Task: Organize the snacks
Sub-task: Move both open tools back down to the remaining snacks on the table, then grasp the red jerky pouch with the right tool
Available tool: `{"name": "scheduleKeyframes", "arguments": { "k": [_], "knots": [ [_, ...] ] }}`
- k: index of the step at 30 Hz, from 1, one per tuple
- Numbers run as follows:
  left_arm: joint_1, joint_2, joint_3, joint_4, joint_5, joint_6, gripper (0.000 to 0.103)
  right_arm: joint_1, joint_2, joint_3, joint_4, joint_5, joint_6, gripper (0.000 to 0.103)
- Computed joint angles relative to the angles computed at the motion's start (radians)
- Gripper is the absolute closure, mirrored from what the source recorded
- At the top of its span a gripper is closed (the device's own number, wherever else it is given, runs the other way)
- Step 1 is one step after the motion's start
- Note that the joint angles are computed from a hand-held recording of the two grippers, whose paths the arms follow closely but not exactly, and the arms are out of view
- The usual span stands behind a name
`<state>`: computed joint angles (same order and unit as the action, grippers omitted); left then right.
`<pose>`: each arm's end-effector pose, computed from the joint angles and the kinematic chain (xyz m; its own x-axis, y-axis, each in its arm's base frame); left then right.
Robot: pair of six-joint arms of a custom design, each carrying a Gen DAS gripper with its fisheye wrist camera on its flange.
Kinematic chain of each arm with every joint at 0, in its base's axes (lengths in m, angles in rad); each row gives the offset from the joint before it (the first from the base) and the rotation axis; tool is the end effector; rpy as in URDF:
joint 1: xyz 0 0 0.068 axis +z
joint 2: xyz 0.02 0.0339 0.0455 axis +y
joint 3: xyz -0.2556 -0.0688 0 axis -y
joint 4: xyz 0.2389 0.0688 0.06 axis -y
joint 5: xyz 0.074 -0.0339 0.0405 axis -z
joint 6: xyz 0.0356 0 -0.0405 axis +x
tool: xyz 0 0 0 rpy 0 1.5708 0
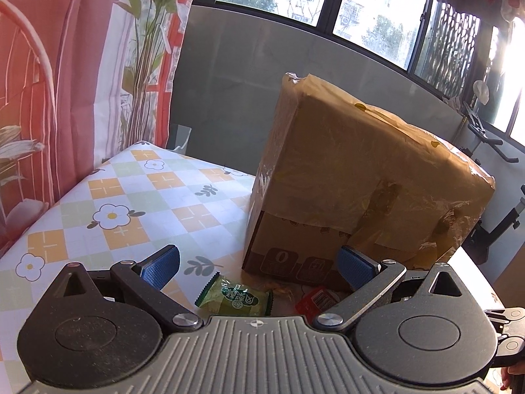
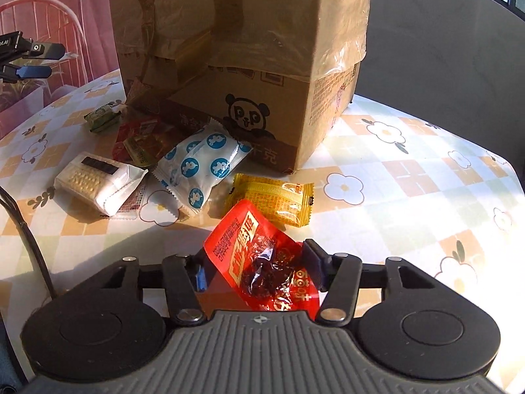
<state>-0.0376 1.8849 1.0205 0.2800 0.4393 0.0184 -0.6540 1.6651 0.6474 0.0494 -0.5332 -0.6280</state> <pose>0.3874 -0.0297 0.1552 -0.5441 0.0371 -0.8382 0.3986 0.8905 -0.2193 0.2332 -0.1559 0.1100 -0.7026 -0.0989 -0.7046 -0.1452 0.9894 0.0059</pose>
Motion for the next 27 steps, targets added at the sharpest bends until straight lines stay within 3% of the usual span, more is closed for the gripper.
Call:
{"name": "scheduleKeyframes", "arguments": {
  "k": [4,5,7,10,20,24,27],
  "knots": [
    [0.006,0.006,0.002,0.009,-0.005,-0.011,0.000,0.007,-0.038,-0.048,0.041,0.034,0.047,0.052],
    [0.007,0.008,0.004,0.007,-0.005,-0.013,0.000,0.007,-0.055,-0.073,0.068,0.042,0.049,0.050],
    [0.007,0.013,0.008,0.000,0.000,-0.013,0.000,0.011,-0.088,-0.119,0.122,0.059,0.053,0.037],
    [0.004,0.015,0.009,-0.001,0.009,-0.006,0.000,-0.002,-0.127,-0.153,0.136,0.043,0.079,0.037],
    [0.008,0.013,0.002,-0.004,0.025,0.001,0.000,-0.023,-0.076,-0.146,0.166,0.029,0.223,0.051],
    [0.008,0.015,0.007,-0.018,0.027,0.006,0.000,-0.029,-0.058,-0.135,0.182,0.023,0.267,0.072],
    [0.007,0.019,0.011,-0.024,0.026,0.010,0.000,-0.031,-0.063,-0.146,0.200,0.026,0.274,0.080]
  ]
}}
